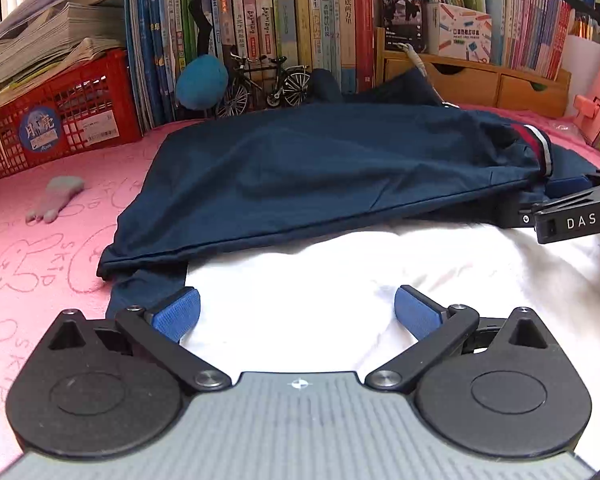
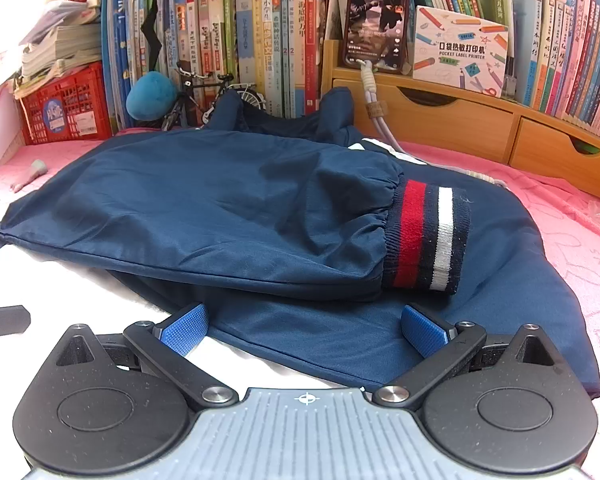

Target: Fold clothes

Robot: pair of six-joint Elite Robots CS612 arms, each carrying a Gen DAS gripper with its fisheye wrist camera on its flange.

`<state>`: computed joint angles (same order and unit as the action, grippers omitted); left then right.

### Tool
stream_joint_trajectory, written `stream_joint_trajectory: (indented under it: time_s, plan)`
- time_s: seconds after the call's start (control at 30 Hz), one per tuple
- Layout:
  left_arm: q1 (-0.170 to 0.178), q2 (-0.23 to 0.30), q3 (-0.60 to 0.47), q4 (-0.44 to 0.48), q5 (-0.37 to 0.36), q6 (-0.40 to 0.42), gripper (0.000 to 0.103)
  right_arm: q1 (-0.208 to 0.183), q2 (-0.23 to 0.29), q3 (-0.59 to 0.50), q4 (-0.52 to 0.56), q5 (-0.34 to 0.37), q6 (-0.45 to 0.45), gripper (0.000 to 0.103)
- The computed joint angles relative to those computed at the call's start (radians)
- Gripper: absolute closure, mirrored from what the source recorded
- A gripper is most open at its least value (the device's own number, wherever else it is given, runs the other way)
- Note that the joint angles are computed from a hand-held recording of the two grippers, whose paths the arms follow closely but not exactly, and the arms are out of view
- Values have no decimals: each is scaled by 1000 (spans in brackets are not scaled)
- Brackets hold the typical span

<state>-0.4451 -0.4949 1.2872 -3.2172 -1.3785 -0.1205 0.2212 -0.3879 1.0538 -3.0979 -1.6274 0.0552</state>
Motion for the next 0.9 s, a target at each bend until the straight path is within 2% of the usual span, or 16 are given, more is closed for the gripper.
stream_joint_trajectory:
  time_s: [0.23,0.33,0.4,0.5,0.6,0.7,0.73,0.83,0.9]
  plan:
    - [5,1,-2,9,-19,-14,0,1,-1,1,1,-5,2,0]
    - [14,-5,9,-2,-40,36,0,6,-16,26,5,-24,-3,0]
    - [24,-15,34,-17,-33,42,0,17,-33,61,-18,-45,-43,0]
    - [40,-34,73,-28,-20,-1,0,44,-56,136,-113,-176,-141,0]
    - [52,-54,112,-33,3,-56,0,62,-82,216,-191,-344,-151,0]
    - [37,-86,156,-17,87,-122,0,77,-100,286,-267,-510,-161,0]
    - [30,-95,173,-39,97,-134,0,83,-109,311,-302,-519,-141,0]
    - [9,-115,233,-189,81,-174,0,99,-144,389,-419,-483,-59,0]
    - [-13,-121,266,-278,85,-203,0,113,-160,433,-527,-416,-1,0]
